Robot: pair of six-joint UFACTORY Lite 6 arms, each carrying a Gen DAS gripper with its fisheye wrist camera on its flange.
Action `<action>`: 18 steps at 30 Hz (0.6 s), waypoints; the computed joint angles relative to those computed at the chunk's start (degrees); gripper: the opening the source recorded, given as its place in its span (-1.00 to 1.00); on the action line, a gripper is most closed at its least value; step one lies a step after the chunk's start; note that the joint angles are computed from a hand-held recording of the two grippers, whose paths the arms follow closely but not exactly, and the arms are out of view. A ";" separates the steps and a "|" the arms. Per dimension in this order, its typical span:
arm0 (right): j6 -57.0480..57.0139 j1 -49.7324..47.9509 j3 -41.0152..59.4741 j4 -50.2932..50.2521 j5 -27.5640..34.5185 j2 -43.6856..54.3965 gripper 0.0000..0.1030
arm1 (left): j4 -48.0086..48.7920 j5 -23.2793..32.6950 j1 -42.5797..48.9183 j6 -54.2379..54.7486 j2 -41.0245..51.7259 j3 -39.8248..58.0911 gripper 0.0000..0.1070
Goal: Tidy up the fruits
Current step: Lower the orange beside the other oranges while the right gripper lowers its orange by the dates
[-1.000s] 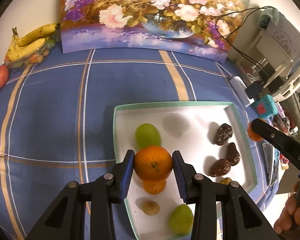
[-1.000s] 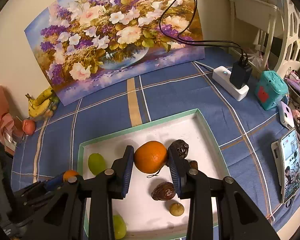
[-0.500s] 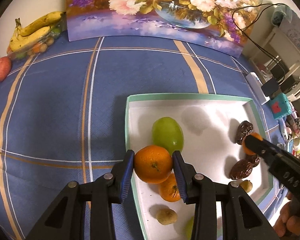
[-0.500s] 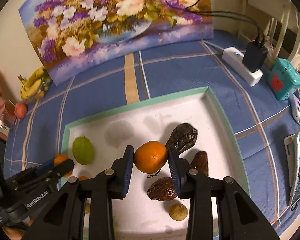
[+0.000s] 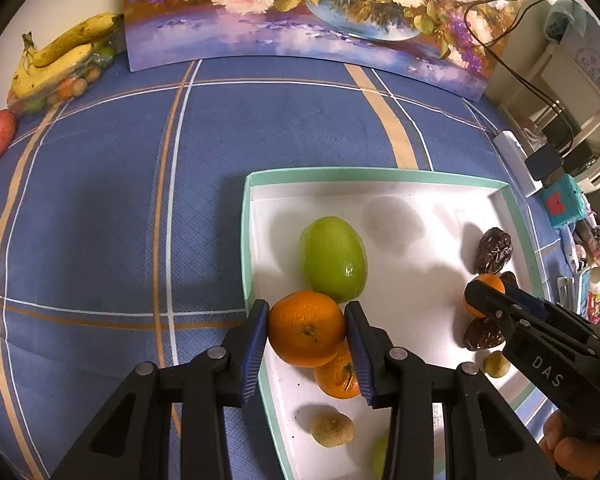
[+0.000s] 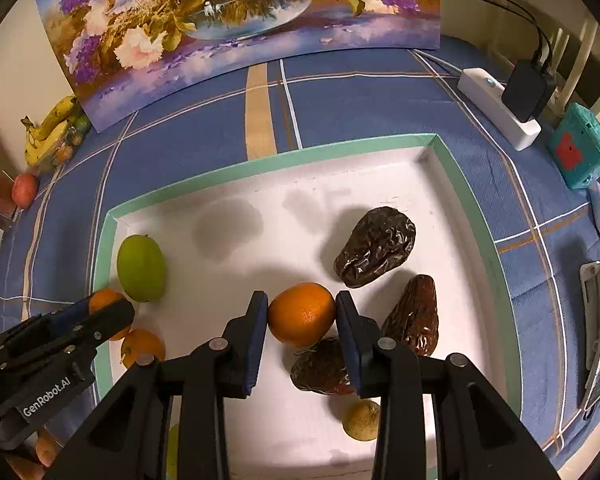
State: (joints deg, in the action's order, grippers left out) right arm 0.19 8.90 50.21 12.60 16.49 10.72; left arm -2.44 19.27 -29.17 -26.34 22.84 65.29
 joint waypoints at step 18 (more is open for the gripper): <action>-1.67 -0.23 -0.38 1.71 -0.69 1.45 -0.29 | 1.66 2.96 -1.11 -1.31 -2.11 0.11 -0.13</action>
State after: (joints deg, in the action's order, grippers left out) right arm -1.49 8.67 49.82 14.32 15.80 12.17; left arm -0.78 22.23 -30.28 -27.65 20.73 65.40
